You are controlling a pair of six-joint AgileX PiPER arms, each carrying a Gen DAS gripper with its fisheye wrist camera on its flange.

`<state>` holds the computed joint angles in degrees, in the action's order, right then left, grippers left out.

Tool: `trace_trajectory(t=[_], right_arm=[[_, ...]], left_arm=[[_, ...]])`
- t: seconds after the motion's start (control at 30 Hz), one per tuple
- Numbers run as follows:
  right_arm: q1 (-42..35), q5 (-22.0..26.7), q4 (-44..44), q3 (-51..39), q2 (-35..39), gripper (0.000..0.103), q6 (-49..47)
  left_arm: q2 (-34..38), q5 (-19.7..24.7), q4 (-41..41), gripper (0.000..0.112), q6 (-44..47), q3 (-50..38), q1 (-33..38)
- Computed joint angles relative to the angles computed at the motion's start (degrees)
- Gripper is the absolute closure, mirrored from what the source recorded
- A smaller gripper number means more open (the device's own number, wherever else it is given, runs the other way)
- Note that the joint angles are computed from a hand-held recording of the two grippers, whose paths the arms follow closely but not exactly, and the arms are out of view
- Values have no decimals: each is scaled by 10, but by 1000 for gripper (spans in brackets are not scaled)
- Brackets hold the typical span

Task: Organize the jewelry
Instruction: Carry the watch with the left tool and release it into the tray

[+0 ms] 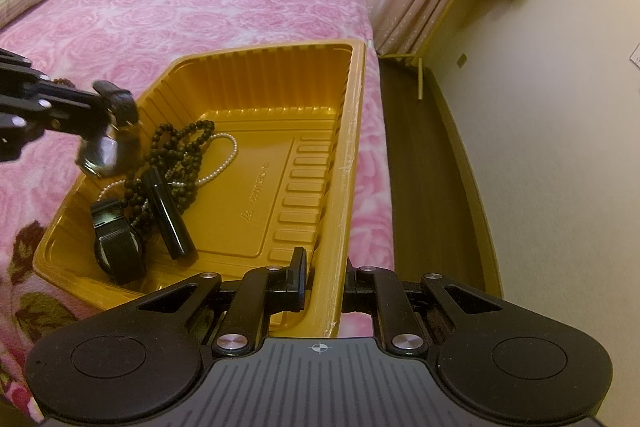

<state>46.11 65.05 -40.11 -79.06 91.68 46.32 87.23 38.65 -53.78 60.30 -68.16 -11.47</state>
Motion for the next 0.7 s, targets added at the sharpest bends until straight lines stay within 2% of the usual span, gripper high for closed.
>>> trace_trajectory(t=[0.6, 0.63, 0.7], right_arm=[[0, 1, 3, 0, -2, 89, -1], [0, 2, 3, -1, -2, 89, -1], [0, 0, 3, 1, -3, 89, -1]], left_arm=[[15, -15, 11, 103, -8, -7, -44], [16, -11, 0, 102, 2, -7, -43], [19, 5, -35, 90, 32, -4, -35]])
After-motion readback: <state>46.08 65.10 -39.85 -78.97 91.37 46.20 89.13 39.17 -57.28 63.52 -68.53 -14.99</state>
